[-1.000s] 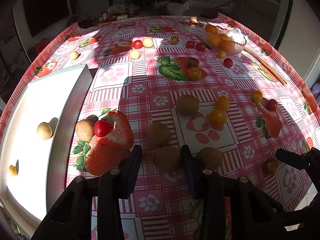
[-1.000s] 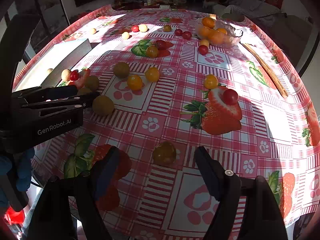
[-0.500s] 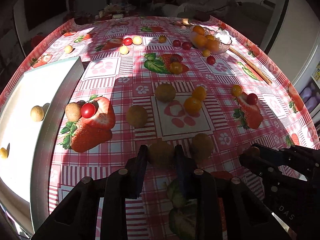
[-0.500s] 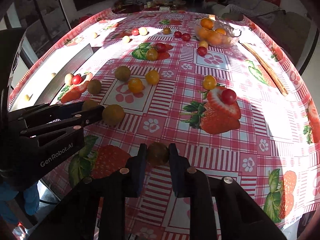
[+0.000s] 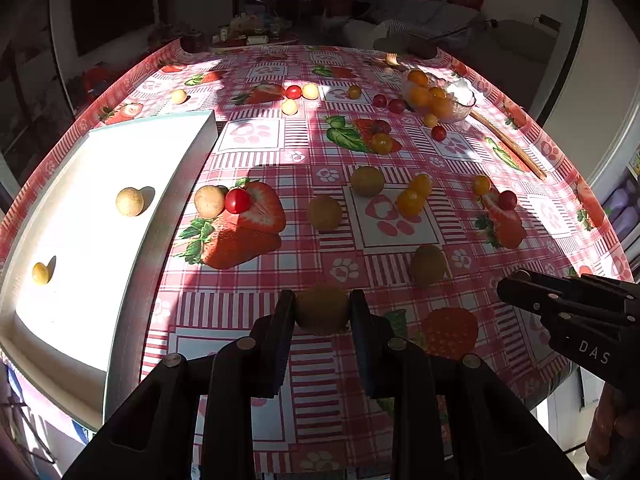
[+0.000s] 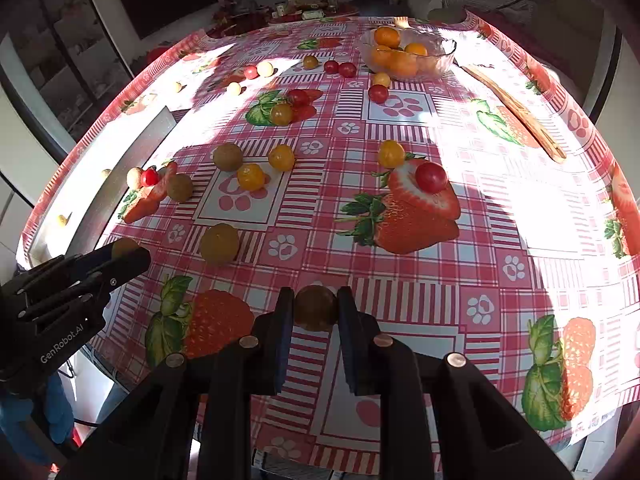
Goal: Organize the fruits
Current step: 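Carry both held brown fruits over the white tray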
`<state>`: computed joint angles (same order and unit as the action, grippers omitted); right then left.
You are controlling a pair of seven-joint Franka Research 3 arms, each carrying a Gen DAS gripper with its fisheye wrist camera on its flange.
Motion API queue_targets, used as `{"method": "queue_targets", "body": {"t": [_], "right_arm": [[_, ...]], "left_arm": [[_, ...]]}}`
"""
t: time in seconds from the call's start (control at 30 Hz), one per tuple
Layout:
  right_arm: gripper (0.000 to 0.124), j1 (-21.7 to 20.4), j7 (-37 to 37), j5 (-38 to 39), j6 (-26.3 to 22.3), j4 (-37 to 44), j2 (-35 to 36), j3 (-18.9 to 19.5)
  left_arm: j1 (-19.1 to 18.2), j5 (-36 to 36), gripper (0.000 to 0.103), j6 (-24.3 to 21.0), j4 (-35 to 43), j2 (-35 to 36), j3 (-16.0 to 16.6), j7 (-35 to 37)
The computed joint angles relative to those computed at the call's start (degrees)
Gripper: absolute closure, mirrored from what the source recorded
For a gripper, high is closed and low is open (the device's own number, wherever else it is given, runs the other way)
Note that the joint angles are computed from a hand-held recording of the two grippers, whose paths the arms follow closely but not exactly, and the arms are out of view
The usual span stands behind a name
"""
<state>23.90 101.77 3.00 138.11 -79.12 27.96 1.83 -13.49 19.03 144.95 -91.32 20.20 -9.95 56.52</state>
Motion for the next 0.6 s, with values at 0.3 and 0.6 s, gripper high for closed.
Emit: {"method": "queue_targets", "body": {"t": [0.3,0.6], "right_arm": [[0.100,0.74,-1.11,0.07,-1.17,3.42,1.25,0.57],[0.100,2.19,-3.99,0.82,-5.23,12.80,6.12,1.39]], "left_arm": [[0.71,2.71,0.074,2.21,-4.10,-3.72,1.23,-3.28],[2.61,5.69,0.074,3.57,-8.46,-7.47,2.33,-7.92]]}}
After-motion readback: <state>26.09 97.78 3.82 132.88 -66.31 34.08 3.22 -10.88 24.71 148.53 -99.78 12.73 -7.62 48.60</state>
